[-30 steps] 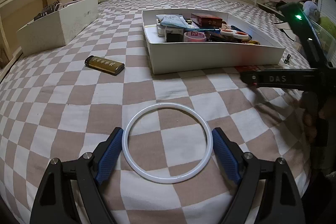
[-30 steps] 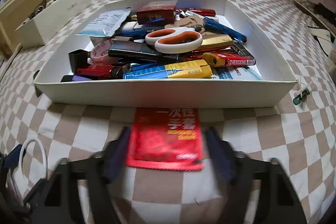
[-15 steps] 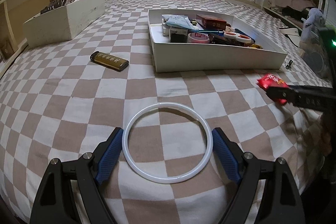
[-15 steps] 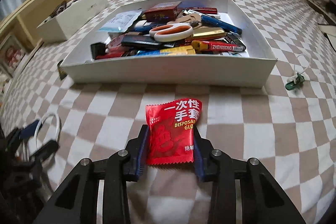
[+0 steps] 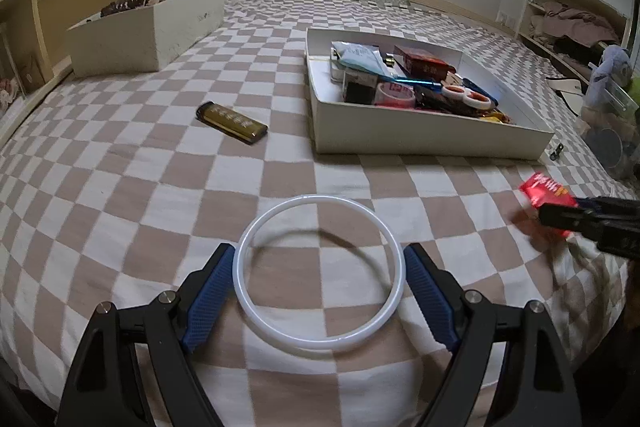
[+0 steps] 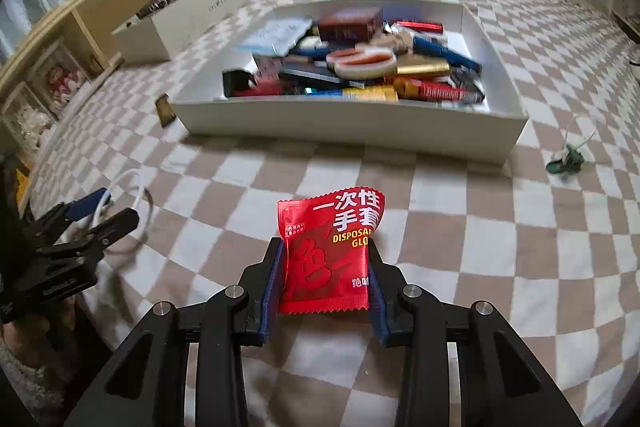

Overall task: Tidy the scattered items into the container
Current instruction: 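Carry the ring with the left tool while the right tool carries the glove packet to the tray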

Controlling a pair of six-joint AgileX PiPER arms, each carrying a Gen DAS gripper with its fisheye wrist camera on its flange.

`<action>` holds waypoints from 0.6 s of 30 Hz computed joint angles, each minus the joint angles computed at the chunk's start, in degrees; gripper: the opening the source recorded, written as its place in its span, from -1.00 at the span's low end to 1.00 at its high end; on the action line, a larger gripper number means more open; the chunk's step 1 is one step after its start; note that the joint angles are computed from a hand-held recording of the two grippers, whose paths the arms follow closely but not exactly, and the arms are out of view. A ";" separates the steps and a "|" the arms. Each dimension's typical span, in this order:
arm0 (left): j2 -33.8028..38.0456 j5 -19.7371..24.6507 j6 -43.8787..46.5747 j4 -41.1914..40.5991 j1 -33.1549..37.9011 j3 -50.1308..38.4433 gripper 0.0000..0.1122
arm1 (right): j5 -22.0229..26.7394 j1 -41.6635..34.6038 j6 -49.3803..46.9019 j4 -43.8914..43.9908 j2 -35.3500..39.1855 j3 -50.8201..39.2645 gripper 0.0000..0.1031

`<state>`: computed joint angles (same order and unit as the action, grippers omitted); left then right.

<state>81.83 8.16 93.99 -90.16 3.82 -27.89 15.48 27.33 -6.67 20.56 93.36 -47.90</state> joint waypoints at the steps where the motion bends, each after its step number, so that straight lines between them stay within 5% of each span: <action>1: -0.37 0.16 -2.47 2.39 0.17 -0.23 0.51 | 0.10 -0.16 -0.62 0.64 -0.72 0.20 -0.26; 9: -5.20 3.20 -25.87 26.07 1.18 -2.48 0.51 | 1.81 -1.83 -5.18 6.06 -4.91 0.57 -0.26; 18: -7.91 8.87 -33.66 34.01 2.78 -7.01 0.51 | 3.01 -3.60 -7.64 9.17 -8.53 -0.29 -0.26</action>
